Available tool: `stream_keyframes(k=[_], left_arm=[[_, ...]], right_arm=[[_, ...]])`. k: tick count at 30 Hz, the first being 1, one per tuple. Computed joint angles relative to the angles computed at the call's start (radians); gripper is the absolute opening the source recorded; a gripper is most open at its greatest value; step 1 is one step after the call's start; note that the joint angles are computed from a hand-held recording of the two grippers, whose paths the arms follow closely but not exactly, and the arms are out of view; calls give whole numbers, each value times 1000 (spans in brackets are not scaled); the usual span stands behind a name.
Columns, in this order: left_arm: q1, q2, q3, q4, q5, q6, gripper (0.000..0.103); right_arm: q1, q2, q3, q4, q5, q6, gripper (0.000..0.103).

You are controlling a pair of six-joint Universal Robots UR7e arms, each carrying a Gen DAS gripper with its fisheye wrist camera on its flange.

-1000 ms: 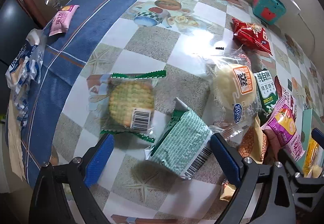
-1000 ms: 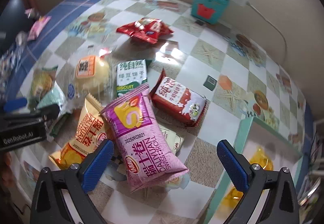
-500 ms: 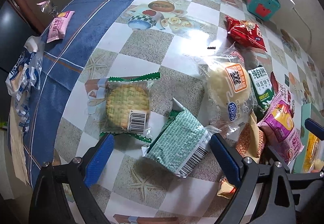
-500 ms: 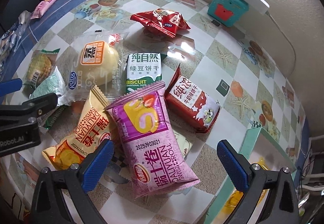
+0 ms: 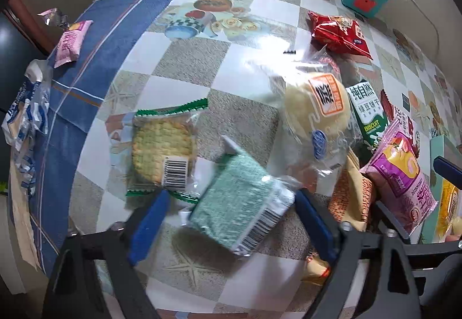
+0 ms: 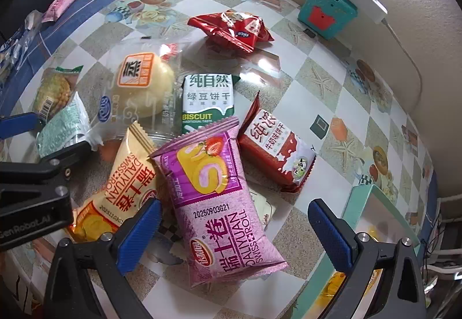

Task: Organize snacks
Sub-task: 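Grasp the pink Daliyuan roll pack with the right tool while the left tool grasps the green biscuit pack, then carry the pink roll pack and green biscuit pack over the white tray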

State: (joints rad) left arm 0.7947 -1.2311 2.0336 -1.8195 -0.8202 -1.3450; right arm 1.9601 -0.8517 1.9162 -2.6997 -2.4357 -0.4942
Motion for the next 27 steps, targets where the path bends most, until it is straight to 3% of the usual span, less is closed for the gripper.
stream_keyframes(k=[2, 5, 15, 23, 27], left_arm=[[1, 12, -7, 8, 4, -1, 82], [7, 25, -11, 9, -9, -8, 63], [11, -13, 13, 22, -26, -54, 59], [-10, -24, 4, 99, -24, -107, 58], [-31, -13, -20, 145, -16, -147, 58]], right_arm=[[2, 2, 3, -6, -4, -2, 100], [1, 3, 2, -8, -11, 12, 95], [-5, -24, -8, 67, 54, 82, 66], [-15, -71, 17, 90, 114, 162, 55], [-42, -123, 47, 79, 187, 245, 50]])
